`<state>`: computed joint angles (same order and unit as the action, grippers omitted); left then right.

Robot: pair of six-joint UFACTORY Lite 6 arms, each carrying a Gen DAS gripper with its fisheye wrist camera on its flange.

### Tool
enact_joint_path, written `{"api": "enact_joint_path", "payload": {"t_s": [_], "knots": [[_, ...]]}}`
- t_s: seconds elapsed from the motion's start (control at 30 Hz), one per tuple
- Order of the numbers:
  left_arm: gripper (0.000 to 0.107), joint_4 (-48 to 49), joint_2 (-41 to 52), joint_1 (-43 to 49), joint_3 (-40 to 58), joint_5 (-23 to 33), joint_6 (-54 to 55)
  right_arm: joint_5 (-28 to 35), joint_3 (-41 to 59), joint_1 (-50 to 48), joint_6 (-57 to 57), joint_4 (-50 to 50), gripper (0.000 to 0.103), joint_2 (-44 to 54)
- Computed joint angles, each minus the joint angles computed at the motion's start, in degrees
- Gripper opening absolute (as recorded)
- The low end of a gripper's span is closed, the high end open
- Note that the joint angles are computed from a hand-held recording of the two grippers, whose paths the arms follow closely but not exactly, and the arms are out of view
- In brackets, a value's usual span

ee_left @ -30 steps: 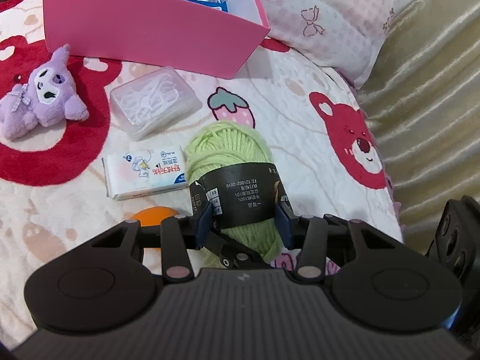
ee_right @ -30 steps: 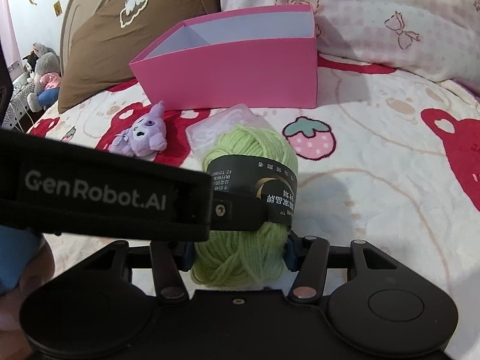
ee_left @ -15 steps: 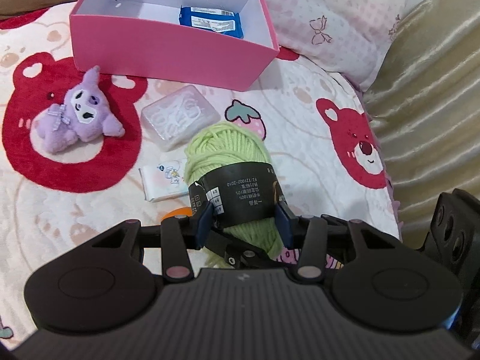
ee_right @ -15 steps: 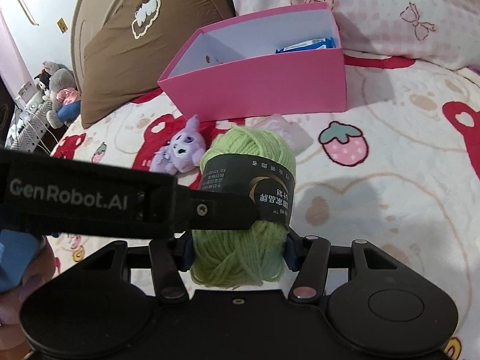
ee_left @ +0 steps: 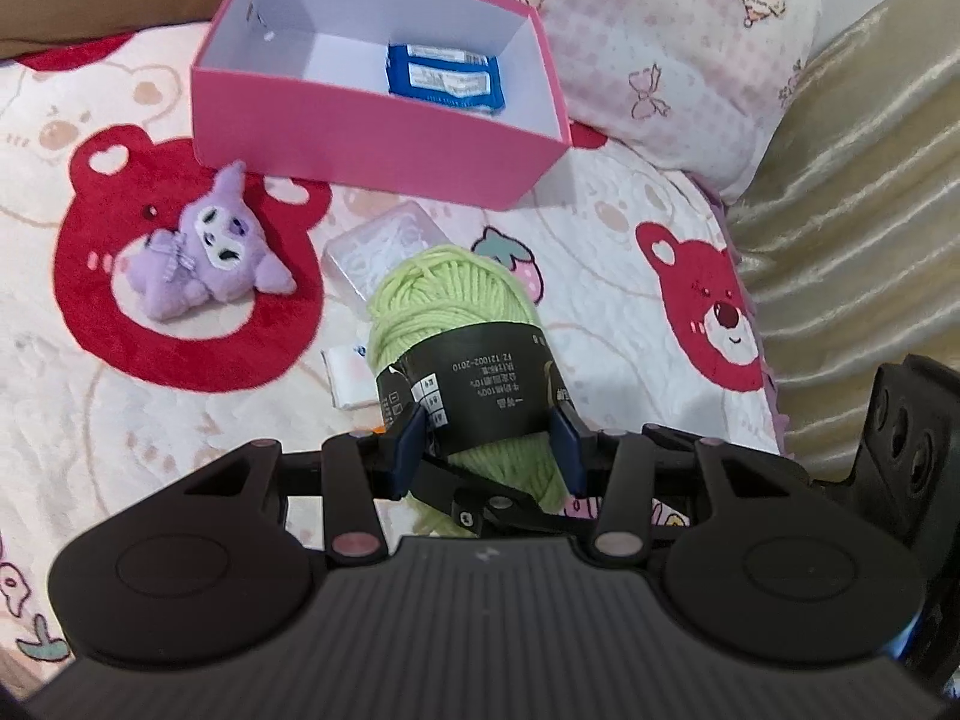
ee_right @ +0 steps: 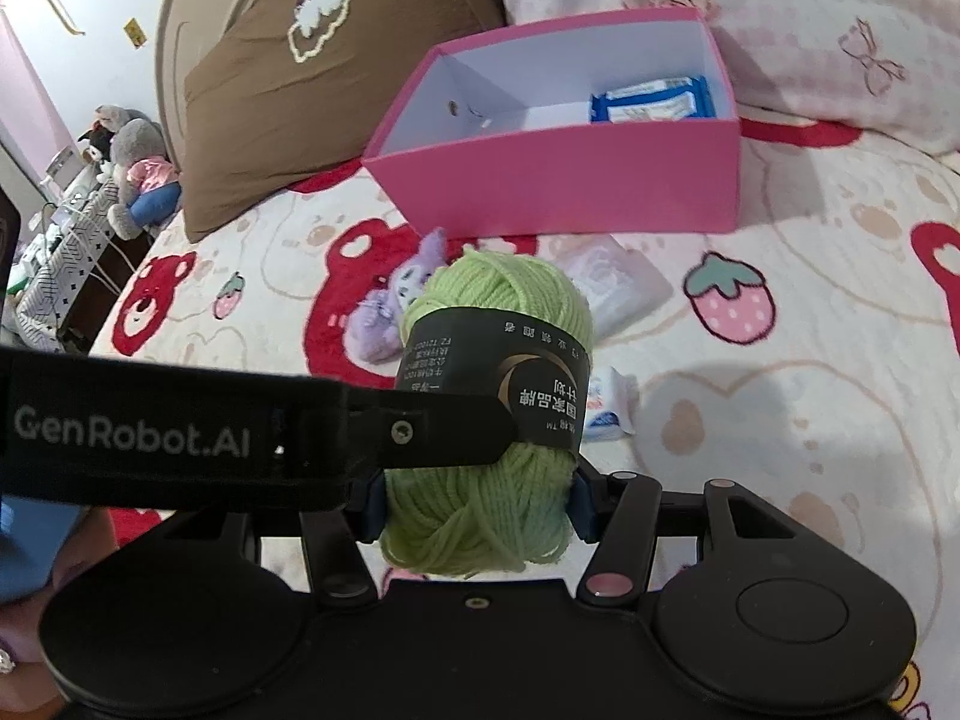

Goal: Organize objects
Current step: 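Lift the green yarn ball with the left tool toward the pink box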

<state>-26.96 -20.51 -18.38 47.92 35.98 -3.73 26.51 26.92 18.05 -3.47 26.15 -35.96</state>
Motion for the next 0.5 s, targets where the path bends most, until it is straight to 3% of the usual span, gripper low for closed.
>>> {"api": "enact_joint_path", "payload": {"t_s": [0.23, 0.5], "knots": [[0.043, -1.04, -1.43, 3.76, 2.10, 3.67, 2.73, 1.75, 6.19, 3.61, 7.55, -6.63, 0.060, 3.36], [0.043, -2.05, -1.04, 7.03, 7.10, 7.75, 4.46, 5.05, 12.29, 2.79, 5.50, -6.07, 0.060, 6.07]]}}
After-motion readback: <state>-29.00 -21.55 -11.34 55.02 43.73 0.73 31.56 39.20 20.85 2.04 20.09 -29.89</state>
